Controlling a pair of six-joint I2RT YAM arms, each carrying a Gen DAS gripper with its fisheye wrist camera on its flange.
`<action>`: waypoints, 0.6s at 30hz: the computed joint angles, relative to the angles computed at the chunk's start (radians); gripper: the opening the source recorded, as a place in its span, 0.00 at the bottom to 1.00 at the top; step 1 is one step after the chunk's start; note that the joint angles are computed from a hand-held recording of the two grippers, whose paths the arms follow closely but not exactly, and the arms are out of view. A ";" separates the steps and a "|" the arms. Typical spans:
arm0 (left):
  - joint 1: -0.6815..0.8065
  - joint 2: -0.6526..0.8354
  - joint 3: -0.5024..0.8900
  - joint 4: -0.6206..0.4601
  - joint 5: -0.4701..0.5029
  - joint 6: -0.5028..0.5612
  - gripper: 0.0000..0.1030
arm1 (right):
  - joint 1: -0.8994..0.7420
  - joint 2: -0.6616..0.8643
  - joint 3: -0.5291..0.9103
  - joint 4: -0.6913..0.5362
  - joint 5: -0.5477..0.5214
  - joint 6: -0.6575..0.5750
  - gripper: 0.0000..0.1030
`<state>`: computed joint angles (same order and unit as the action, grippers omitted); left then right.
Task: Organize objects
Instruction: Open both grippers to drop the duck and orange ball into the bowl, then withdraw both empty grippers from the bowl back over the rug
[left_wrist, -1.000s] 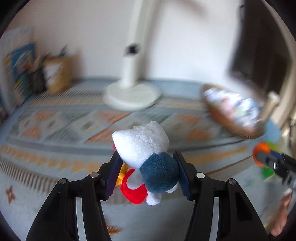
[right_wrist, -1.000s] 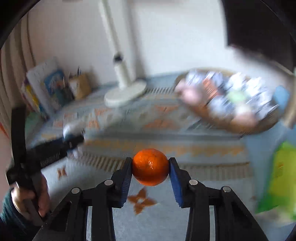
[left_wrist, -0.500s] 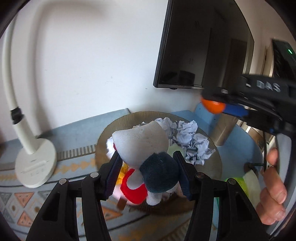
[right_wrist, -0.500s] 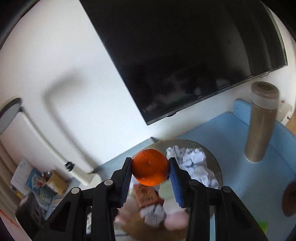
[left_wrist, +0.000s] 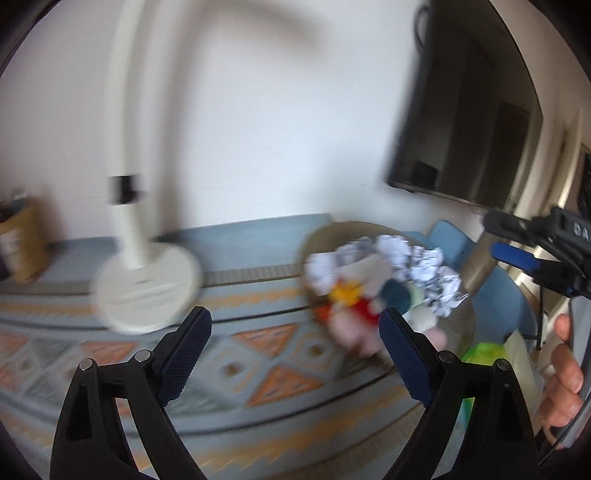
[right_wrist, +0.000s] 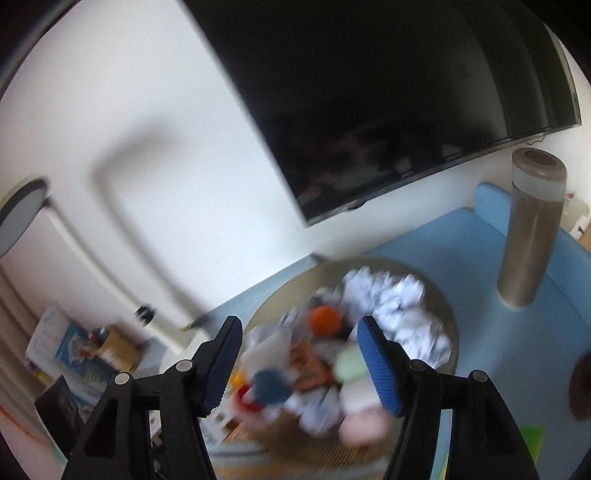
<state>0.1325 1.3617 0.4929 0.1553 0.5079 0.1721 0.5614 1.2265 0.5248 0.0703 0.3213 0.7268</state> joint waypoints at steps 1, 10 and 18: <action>0.066 -0.035 -0.005 -0.039 0.027 0.037 0.89 | 0.062 -0.015 0.003 -0.028 0.044 0.016 0.62; 0.756 0.086 0.185 -0.481 0.282 0.559 0.99 | 0.566 0.355 0.253 -0.110 0.298 0.205 0.63; 0.813 0.349 0.139 -0.152 0.127 0.572 0.99 | 0.684 0.906 0.616 -0.165 0.346 0.243 0.63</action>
